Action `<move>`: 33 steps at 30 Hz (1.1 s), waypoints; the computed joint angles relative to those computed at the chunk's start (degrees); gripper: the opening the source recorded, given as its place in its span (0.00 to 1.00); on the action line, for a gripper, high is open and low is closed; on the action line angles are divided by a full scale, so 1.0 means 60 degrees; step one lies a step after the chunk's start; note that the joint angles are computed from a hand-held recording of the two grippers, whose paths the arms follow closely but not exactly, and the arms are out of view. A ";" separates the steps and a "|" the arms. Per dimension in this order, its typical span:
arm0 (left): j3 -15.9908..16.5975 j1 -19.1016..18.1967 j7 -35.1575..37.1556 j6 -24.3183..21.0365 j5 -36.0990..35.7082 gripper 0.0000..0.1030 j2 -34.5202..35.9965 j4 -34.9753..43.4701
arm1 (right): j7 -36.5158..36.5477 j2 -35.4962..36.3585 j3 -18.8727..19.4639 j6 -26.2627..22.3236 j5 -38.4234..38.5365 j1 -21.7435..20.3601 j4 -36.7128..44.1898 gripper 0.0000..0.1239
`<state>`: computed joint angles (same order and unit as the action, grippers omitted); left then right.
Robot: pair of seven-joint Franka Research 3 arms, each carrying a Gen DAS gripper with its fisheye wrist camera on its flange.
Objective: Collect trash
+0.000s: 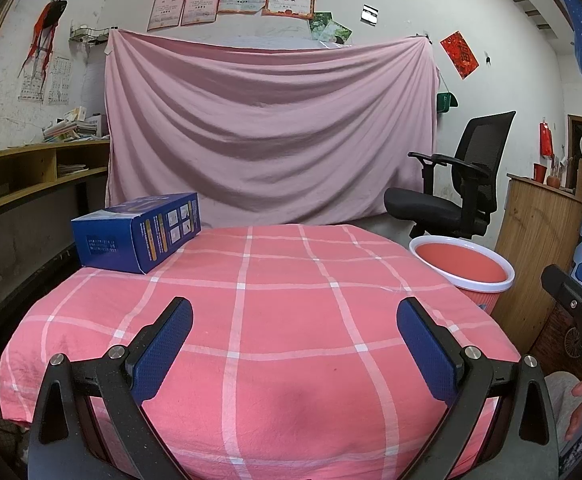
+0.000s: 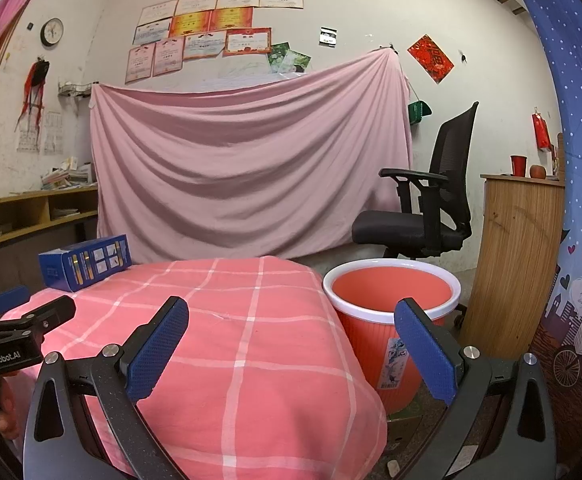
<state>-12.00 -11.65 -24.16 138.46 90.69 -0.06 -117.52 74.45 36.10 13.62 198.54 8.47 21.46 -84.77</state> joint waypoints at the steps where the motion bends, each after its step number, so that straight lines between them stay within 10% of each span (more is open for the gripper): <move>1: 0.0002 0.0001 0.0000 0.0003 -0.0002 0.97 0.0000 0.0002 | 0.0003 -0.0002 -0.0008 -0.0001 0.0003 0.0007 0.0000 0.83; 33: 0.0005 0.0000 0.0019 0.0015 -0.0017 0.97 0.0003 0.0009 | -0.0055 -0.0023 -0.0168 -0.0003 0.0173 0.0209 -0.0031 0.83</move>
<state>-11.97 -11.65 -24.04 138.55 90.59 -0.04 -117.47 74.12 35.97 12.61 198.53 9.51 22.71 -84.95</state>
